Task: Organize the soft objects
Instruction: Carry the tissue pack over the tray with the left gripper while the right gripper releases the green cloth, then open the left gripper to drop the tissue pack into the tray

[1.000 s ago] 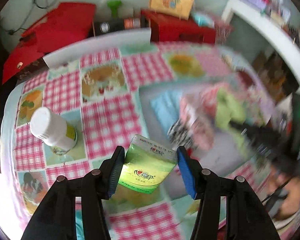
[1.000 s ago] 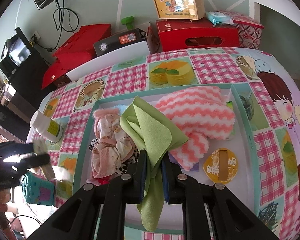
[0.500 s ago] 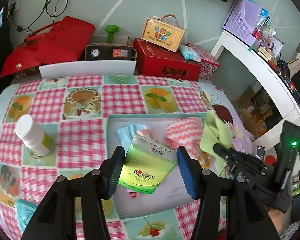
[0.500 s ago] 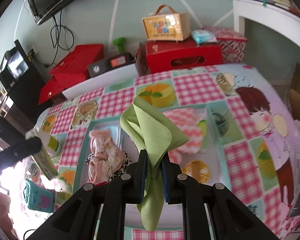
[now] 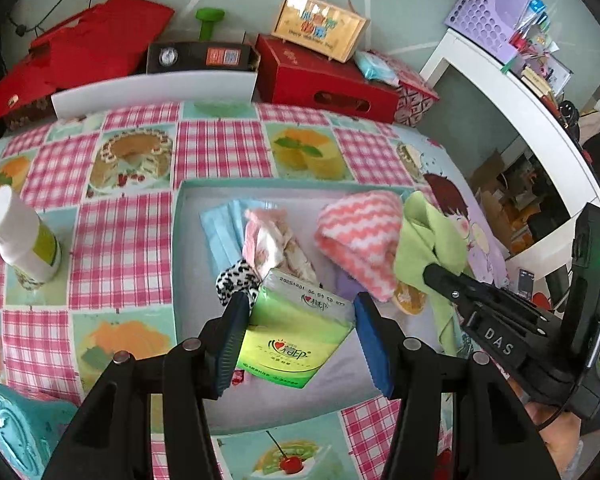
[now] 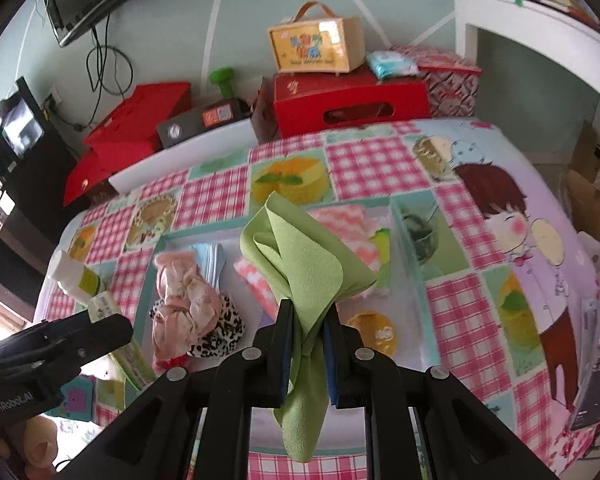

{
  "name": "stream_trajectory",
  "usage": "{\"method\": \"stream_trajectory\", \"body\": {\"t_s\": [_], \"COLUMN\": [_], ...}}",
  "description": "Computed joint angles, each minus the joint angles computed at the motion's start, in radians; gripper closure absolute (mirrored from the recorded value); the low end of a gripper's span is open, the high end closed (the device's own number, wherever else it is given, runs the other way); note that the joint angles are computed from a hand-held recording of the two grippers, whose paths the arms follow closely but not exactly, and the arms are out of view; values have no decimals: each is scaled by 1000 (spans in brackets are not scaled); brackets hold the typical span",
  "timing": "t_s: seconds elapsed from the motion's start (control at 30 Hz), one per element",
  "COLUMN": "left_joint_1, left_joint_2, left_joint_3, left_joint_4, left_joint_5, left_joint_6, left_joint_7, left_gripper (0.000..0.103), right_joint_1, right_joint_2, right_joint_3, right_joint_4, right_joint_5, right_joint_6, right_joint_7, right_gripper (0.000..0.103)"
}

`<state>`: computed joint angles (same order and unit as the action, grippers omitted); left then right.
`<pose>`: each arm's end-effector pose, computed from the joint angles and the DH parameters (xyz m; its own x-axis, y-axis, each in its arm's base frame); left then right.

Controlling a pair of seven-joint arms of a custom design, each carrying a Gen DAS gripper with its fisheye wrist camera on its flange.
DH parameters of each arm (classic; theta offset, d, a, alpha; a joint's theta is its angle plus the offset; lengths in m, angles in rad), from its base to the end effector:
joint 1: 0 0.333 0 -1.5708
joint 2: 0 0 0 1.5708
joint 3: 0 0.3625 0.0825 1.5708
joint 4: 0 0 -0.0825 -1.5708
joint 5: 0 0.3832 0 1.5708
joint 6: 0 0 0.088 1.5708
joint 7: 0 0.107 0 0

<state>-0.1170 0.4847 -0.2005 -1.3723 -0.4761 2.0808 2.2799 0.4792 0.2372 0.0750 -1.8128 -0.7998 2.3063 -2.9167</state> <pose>0.7086 -0.2218 0.5144 -0.7372 -0.6084 0.2939 -0.6673 0.5873 -0.4581 0.5697 0.3306 0.4869 -0.6252 -0.7491 -0.2192 -0.5264 0.6120 -0.5903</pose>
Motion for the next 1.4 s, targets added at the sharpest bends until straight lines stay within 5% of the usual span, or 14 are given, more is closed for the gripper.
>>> {"method": "stream_trajectory", "body": {"t_s": [0.63,0.77,1.03,1.13,1.2,1.4], "left_joint_1": [-5,-2,6,3,-5,-92], "left_joint_2": [39,37,37,34,31,14], "left_joint_3": [7,5,8,18,29,126], "left_joint_4": [30,30,39,29,18,-68], "left_joint_5": [33,26,9,17,35,252], "left_joint_6": [-45,-46,-21,27,79,358], "left_joint_7": [-48,-43,-61,-82,-106,-250], "left_gripper": [45,36,35,32,21,7], "right_joint_1": [-3,-1,2,5,7,17], "right_joint_2": [52,58,62,65,68,63], "right_joint_3": [-4,-4,-4,-4,-5,-10], "right_joint_4": [45,55,64,72,79,79], "right_joint_5": [97,109,119,121,121,96], "right_joint_6": [0,-20,-50,-69,-85,-121], "right_joint_7": [-105,-112,-116,-119,-119,-82], "right_gripper": [85,65,54,38,29,0]}}
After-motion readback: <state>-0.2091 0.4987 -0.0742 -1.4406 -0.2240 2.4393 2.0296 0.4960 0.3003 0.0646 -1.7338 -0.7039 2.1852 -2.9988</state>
